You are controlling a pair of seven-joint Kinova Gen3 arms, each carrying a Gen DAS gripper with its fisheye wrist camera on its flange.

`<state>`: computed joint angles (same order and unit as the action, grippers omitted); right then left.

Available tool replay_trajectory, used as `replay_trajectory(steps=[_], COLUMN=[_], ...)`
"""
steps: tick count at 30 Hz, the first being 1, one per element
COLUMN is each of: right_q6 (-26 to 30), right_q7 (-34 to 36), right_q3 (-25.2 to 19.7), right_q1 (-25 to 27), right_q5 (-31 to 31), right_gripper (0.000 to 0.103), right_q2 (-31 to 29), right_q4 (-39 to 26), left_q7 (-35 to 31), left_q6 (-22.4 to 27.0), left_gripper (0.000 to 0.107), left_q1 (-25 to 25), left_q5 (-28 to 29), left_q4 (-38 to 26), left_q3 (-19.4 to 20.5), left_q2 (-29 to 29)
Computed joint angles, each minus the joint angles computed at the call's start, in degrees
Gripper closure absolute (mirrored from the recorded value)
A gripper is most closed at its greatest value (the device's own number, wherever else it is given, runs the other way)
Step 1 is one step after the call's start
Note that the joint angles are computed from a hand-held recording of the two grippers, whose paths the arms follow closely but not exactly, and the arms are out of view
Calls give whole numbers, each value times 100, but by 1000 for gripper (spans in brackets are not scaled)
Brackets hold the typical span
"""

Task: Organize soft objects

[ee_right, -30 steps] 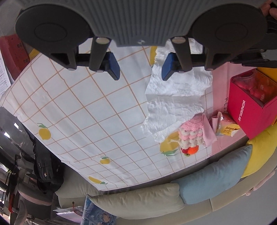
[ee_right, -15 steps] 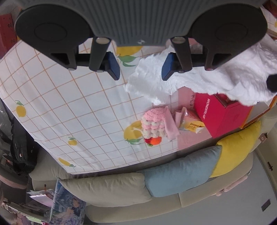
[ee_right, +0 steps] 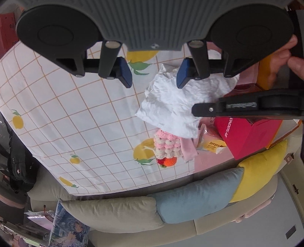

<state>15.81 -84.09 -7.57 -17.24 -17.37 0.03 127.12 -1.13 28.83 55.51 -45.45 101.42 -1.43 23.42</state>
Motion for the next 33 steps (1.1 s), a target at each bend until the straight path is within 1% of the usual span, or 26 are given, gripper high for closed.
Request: replay_trajectory(steps=[1, 2, 3, 4, 5, 6, 7, 8, 9, 10, 11, 12, 14, 15, 16, 17, 18, 20, 22, 23, 26, 27, 28, 30, 31, 33], right_q6=[-10, -28, -57, -92, -147, -205, -256, -299, -349, -376, -406, -458, -533, -536, -518, -467, -423, -415, -391, -387, -389, -371, -310, -63, 76, 194], right_q7=[7, 100, 150, 267, 359, 408, 416, 389, 454, 594, 731, 962, 1428, 1661, 1880, 2006, 2039, 2027, 2125, 2158, 2311, 2339, 2327, 2220, 2264, 2422], right_q3=[-10, -12, -25, -45, -64, -80, -87, -87, -136, -216, -261, -355, -822, -1047, -1165, -1178, -1095, -1022, -1092, -1117, -1308, -1349, -1337, -1260, -1358, -1519], right_q1=[-7, -7, -4, 14, 30, 39, 46, 39, 94, 182, 224, 314, 753, 968, 1084, 1106, 1022, 952, 1037, 1065, 1249, 1281, 1269, 1228, 1366, 1584], right_q5=[54, 36, 50, 0, -27, -14, 36, 98, 66, -33, -126, -295, -585, -723, -858, -908, -873, -757, -694, -646, -592, -568, -526, -500, -627, -887], right_gripper=[51, 51, 51, 51, 52, 54, 57, 58, 60, 61, 61, 61, 63, 65, 65, 65, 65, 65, 64, 64, 64, 59, 56, 57, 65, 75], right_q2=[52, 95, 126, 159, 190, 229, 286, 341, 415, 488, 550, 602, 703, 757, 824, 893, 974, 1131, 1299, 1370, 1548, 1609, 1666, 1782, 1835, 1825], right_q4=[-35, -64, -86, -106, -122, -145, -178, -214, -258, -306, -344, -365, -404, -432, -467, -514, -565, -645, -746, -793, -902, -944, -995, -1114, -1149, -1093], left_q7=[11, 100, 269, 485, 669, 807, 925, 1078, 1216, 1379, 1576, 1809, 2107, 2145, 2166, 2156, 2170, 2300, 2515, 2502, 2244, 2223, 2296, 2695, 2913, 3123], left_q6=[108, 201, 334, 559, 760, 993, 1226, 1459, 1692, 1832, 1879, 1893, 1694, 1581, 1439, 1251, 1070, 836, 749, 666, 128, -12, -159, -528, -640, -689], left_gripper=[87, 83, 73, 59, 55, 47, 37, 33, 32, 32, 33, 37, 44, 49, 50, 50, 50, 50, 50, 50, 50, 50, 50, 50, 50, 51], left_q1=[13, 72, 79, 38, 54, 177, 389, 654, 822, 884, 839, 812, 753, 606, 354, 88, -80, -212, -211, -252, -500, -522, -457, -108, 4, 106], left_q5=[24, -8, -133, -314, -466, -524, -525, -512, -470, -463, -474, -473, -343, -167, 66, 299, 532, 907, 1037, 1095, 1373, 1450, 1456, 1300, 1168, 1040], left_q4=[-35, -25, -12, -11, 11, -1, -36, -77, -129, -130, -83, -20, 136, 177, 232, 309, 374, 483, 545, 577, 707, 720, 760, 920, 971, 987], left_q3=[-4, -42, 23, 193, 305, 316, 221, 69, 24, 85, 232, 337, 415, 525, 719, 909, 1003, 1055, 1086, 1137, 1259, 1227, 1089, 580, 408, 227], left_q2=[21, -10, -53, -128, -213, -285, -351, -389, -430, -492, -572, -650, -802, -847, -892, -937, -947, -959, -983, -1000, -978, -905, -849, -736, -672, -539])
